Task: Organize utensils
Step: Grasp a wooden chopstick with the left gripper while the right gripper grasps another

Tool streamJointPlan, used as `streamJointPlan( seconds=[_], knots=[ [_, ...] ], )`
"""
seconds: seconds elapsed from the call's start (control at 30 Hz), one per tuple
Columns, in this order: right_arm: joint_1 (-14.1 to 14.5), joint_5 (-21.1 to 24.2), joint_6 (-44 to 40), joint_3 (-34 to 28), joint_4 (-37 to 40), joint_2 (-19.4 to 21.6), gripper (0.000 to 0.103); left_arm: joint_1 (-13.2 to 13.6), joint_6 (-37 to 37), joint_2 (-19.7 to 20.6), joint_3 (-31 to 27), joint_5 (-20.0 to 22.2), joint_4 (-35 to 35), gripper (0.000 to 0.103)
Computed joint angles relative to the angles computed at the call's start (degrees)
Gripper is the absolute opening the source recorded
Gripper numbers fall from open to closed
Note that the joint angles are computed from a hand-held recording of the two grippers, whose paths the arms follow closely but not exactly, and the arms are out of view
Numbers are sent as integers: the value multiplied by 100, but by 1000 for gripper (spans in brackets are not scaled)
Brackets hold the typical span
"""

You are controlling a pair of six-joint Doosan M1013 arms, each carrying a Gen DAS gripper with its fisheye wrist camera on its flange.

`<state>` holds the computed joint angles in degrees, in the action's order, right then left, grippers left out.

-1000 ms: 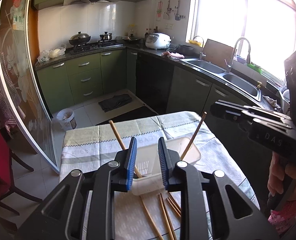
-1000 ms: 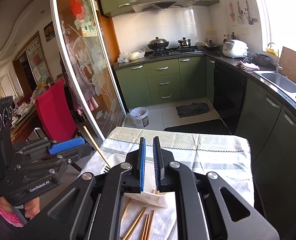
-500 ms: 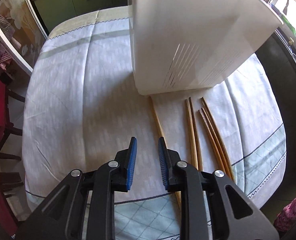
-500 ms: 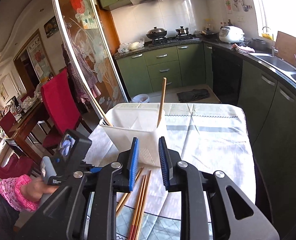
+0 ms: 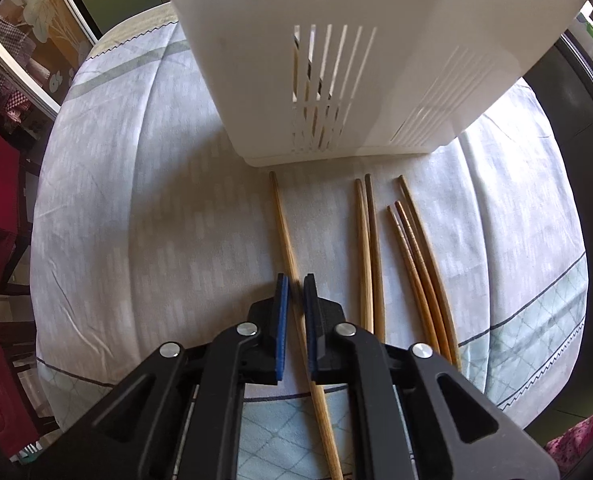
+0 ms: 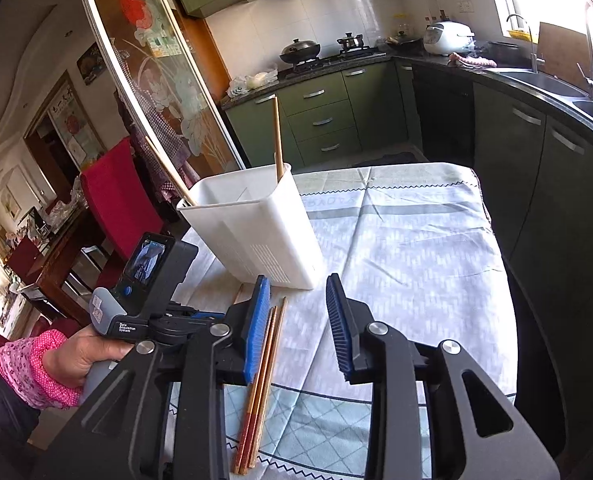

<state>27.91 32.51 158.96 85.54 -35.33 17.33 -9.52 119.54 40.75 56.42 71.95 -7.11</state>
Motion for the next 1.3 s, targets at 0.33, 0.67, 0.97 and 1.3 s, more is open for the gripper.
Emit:
streamJointPlan(
  seconds=[0.33, 0.67, 0.97, 1.3],
  knots=[
    [-121, 793, -2249, -721, 2167, 659, 30, 447, 763, -553, 596, -463, -1063, 6],
    [-227, 2242, -3005, -1861, 2804, 1647, 21, 910, 2238, -1245, 1310, -1283, -2726, 6],
    [-163, 2979, -3104, -2568, 2643, 2123, 14, 1029, 2811, -1300, 1414, -1210, -3261, 6],
    [-54, 3678, -3215, -3317, 2356, 2602, 10, 1120, 3024, -1257, 1398, -1124, -3464, 6]
  ],
)
